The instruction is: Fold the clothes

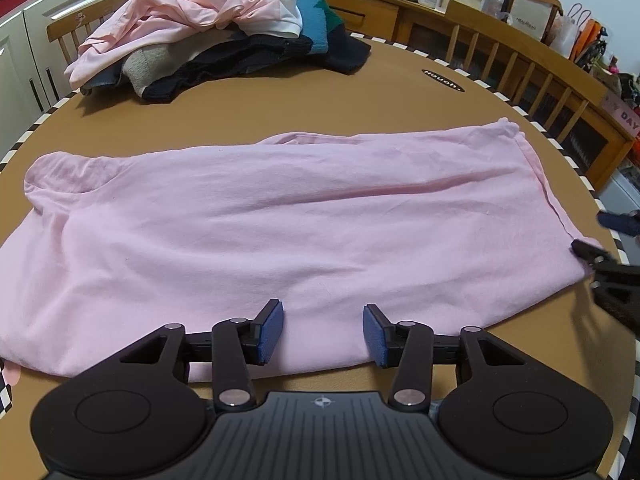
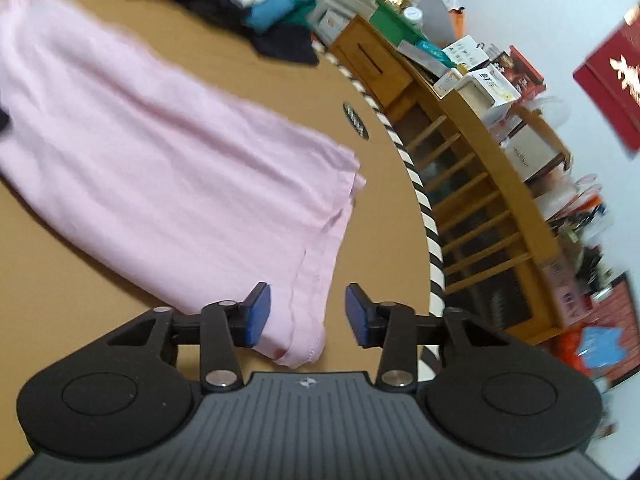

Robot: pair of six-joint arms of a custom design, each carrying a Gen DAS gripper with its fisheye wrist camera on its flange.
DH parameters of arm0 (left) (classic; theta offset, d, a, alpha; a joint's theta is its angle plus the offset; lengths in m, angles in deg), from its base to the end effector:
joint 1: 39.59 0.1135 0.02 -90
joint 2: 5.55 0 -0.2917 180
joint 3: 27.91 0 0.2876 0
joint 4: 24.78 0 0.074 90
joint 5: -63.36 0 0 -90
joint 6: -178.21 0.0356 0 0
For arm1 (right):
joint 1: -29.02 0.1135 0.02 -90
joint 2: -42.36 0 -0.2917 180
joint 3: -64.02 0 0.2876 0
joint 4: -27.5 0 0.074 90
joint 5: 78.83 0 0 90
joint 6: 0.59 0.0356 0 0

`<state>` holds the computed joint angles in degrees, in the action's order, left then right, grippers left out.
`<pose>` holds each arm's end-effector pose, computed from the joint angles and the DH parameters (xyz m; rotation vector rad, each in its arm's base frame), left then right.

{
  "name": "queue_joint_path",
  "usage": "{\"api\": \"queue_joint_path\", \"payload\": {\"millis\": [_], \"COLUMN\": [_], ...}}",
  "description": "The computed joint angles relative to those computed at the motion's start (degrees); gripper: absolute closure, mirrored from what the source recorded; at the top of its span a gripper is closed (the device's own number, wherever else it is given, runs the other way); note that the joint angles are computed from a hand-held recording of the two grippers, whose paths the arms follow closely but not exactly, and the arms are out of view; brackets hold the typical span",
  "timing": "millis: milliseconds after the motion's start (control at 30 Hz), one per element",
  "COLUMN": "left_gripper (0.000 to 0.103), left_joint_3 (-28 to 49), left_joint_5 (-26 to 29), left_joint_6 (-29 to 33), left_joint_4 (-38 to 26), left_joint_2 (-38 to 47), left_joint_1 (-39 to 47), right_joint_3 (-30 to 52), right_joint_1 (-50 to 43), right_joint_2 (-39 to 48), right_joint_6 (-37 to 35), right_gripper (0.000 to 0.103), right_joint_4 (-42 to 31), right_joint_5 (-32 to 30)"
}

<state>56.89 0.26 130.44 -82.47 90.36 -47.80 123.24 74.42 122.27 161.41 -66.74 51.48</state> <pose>0.3644 -0.0688 0.2496 1.2221 2.3195 -0.4556 0.1535 0.1229 0.2074 0.3909 2.5660 -0.9820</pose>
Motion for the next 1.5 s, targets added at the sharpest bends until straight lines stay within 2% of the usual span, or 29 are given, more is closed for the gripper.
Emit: {"api": "queue_joint_path", "payload": {"millis": [300, 500, 633, 767, 833, 967, 1033, 1133, 1233, 1333, 1433, 1500], "left_gripper": [0.054, 0.051, 0.049, 0.048, 0.048, 0.048, 0.048, 0.048, 0.048, 0.048, 0.048, 0.049], "left_joint_3": [0.5, 0.3, 0.6, 1.0, 1.2, 1.5, 1.9, 2.5, 2.8, 2.4, 3.0, 5.9], "left_joint_5": [0.7, 0.8, 0.8, 0.9, 0.9, 0.8, 0.8, 1.0, 1.4, 1.3, 0.7, 3.2], "left_joint_6": [0.8, 1.2, 1.3, 1.0, 0.8, 0.8, 0.7, 0.4, 0.2, 0.9, 1.1, 0.9], "left_joint_4": [-0.6, -0.6, -1.0, -1.4, -1.6, -2.0, -2.4, -3.1, -3.3, -2.9, -3.8, -8.4], "left_joint_2": [0.5, 0.4, 0.6, 0.9, 1.0, 1.1, 1.4, 1.8, 2.1, 1.9, 1.9, 3.4], "left_joint_1": [0.3, 0.3, 0.2, 0.2, 0.2, 0.2, 0.1, 0.2, 0.3, 0.3, -0.1, -0.4], "right_joint_3": [-2.8, -4.9, -5.4, -3.4, -2.4, -3.7, -4.6, -6.3, -8.0, -9.8, -12.4, -13.5], "right_joint_1": [1.3, -4.0, -4.6, -6.0, -7.7, -10.9, -11.0, -11.5, -10.5, -12.9, -13.8, -12.0], "right_joint_2": [5.1, -0.6, -2.8, -3.8, -6.0, -8.0, -5.2, -4.0, -7.3, -11.8, -18.0, -17.2], "right_joint_6": [-4.3, -6.0, -4.9, -0.4, -3.3, -22.9, -28.4, -27.5, -19.9, -17.1, -15.4, -14.6], "right_gripper": [0.066, 0.066, 0.064, 0.064, 0.064, 0.064, 0.064, 0.064, 0.061, 0.061, 0.068, 0.074], "right_joint_4": [-3.7, -1.5, -1.8, -5.2, -2.2, 14.8, 17.8, 15.5, 9.3, 7.2, 9.2, 9.9], "right_joint_5": [2.5, 1.4, 2.0, 7.0, 9.8, 10.2, 10.6, 9.1, 8.0, 5.1, 3.6, 5.0]}}
